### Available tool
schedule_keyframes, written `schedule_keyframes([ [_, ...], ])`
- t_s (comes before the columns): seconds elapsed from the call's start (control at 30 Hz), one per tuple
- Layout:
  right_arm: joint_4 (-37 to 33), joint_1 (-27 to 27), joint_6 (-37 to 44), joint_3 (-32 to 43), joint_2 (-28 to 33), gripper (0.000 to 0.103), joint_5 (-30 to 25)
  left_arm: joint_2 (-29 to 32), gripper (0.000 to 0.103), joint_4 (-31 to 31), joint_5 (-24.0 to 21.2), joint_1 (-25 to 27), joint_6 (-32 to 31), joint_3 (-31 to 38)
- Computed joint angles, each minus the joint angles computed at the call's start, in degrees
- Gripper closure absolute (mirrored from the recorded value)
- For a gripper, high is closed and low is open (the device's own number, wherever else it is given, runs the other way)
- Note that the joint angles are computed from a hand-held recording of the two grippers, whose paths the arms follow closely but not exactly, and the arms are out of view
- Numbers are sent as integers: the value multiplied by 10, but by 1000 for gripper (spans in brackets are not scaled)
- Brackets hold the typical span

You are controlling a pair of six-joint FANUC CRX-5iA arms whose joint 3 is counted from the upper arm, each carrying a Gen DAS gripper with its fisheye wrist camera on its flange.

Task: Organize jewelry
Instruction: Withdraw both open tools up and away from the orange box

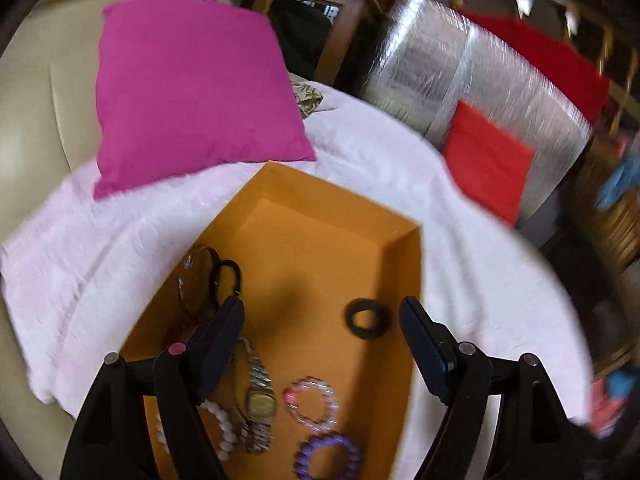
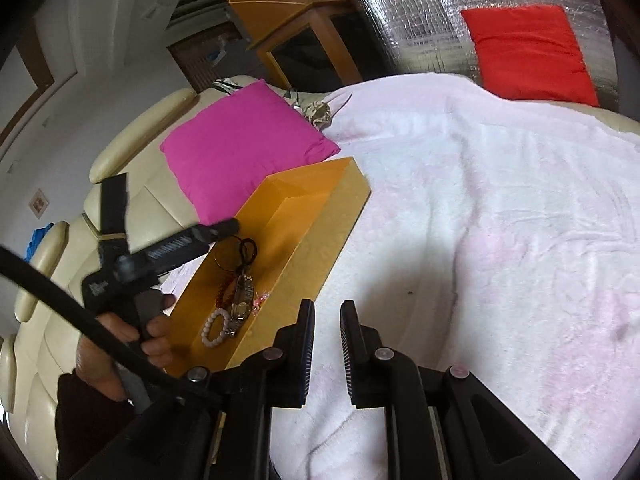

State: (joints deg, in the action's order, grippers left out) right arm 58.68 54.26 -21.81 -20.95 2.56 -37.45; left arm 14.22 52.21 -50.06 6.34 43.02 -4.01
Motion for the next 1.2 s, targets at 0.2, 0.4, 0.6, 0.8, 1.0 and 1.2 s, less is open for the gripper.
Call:
schedule_keyframes([
  [0.2,24,-3,-33,-21,-7,88,26,29,23,-8,-119,35,29,68],
  [0.4,45,-2,-43,-27,-11,88,31,-23,23,-28,-123,46,-3,59],
  [0.6,65,31,-32,-12,-22,88,-11,-210,17,-164,99,28,16,-69],
  [0.8,45,110,37,48,-11,88,-128,-356,13,-217,216,27,18,-175],
  [1.0,6,182,90,109,5,88,-245,-424,13,-305,166,65,117,-167],
  [1.2,-4,216,93,144,20,65,-270,-478,13,-320,132,115,123,-182],
])
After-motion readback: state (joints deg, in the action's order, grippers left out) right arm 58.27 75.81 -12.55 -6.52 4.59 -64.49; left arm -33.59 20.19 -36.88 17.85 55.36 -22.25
